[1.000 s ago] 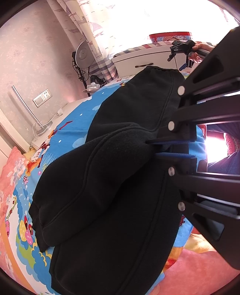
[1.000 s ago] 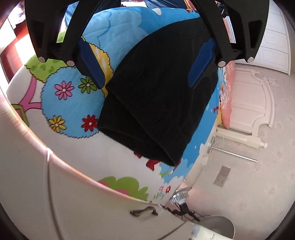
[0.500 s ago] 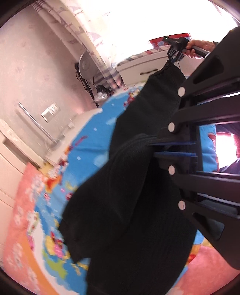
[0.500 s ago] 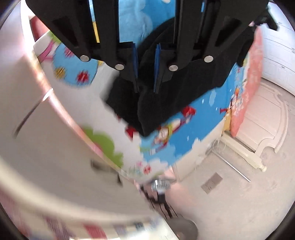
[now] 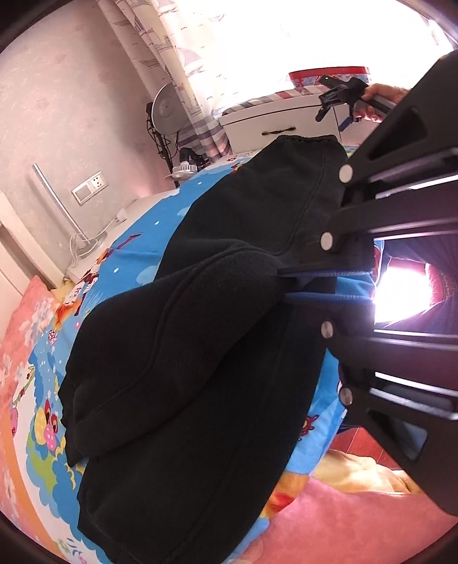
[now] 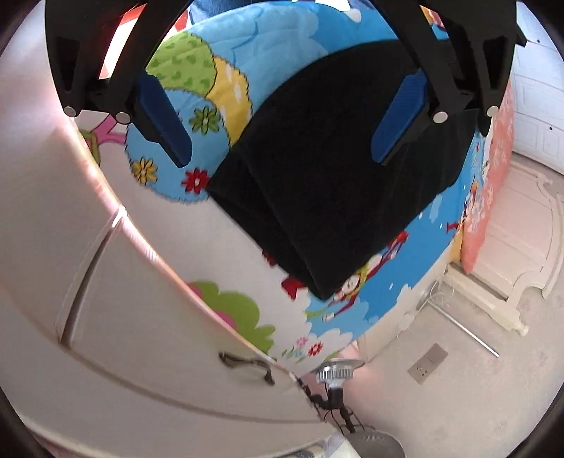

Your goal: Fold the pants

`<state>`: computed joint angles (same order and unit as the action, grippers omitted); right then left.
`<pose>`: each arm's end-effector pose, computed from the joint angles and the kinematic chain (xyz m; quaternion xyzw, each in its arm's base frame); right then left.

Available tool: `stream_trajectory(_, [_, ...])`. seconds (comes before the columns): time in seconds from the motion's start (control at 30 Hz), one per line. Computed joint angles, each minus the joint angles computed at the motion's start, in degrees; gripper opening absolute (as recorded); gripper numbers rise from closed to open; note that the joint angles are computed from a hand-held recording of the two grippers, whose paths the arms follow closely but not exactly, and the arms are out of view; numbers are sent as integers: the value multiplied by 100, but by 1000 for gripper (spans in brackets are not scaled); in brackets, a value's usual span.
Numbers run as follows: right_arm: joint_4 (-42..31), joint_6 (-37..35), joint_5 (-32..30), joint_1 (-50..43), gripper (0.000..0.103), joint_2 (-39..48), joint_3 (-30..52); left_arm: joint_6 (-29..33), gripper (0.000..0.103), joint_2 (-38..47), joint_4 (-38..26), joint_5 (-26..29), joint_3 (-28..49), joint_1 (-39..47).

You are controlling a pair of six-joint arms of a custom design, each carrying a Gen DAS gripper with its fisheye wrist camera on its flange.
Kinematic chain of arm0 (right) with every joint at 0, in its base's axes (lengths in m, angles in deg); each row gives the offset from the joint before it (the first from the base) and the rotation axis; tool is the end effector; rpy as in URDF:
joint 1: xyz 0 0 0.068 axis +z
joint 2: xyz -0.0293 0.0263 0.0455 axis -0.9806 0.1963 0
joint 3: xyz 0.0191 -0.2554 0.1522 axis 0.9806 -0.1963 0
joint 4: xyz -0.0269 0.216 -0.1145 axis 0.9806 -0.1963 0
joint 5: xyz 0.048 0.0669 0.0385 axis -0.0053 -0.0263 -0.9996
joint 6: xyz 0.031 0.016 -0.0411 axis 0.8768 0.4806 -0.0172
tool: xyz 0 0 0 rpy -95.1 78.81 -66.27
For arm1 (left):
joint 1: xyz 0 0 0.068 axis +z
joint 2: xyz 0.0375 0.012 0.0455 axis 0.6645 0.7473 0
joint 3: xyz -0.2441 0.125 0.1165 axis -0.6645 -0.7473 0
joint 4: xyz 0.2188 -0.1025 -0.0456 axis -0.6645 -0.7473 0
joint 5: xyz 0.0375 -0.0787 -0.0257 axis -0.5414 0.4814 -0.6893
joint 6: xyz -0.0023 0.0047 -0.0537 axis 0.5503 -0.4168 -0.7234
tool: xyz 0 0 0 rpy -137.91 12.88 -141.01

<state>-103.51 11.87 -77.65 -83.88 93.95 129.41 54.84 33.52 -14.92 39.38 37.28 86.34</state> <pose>0.4599 -0.0254 0.2768 0.0168 0.9563 0.2307 0.1788 0.1230 0.0921 0.2402 -0.4118 0.8190 -0.2341 0.3239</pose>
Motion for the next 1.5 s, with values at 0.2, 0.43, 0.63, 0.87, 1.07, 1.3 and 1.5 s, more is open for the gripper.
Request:
stream_trajectory(0.2, [-354, 339, 29, 6, 75, 354, 223, 5, 7, 144, 83, 18, 138, -82])
stream_trajectory(0.43, [-198, 314, 211, 204, 49, 385, 328, -87, 7, 209, 213, -8, 166, -163])
stream_trajectory(0.63, [-121, 276, 367, 254, 11, 519, 598, -168, 7, 489, 545, 8, 13, -144])
stream_trajectory(0.87, [124, 74, 705, 416, 8, 83, 1519, -566, 5, -148, 297, -98, 397, -403])
stream_trajectory(1.07, [3, -355, 1799, 578, 9, 1071, 1465, -632, 24, -168, 365, 83, -601, -146])
stream_trajectory(1.3, [677, -529, 2310, 809, 16, 814, 736, 551, 45, 1407, 726, 1066, 415, 2914])
stream_trajectory(1.5, [839, -459, 2486, 821, 27, 730, 534, 484, 45, 3742, 813, 167, 2373, 2614])
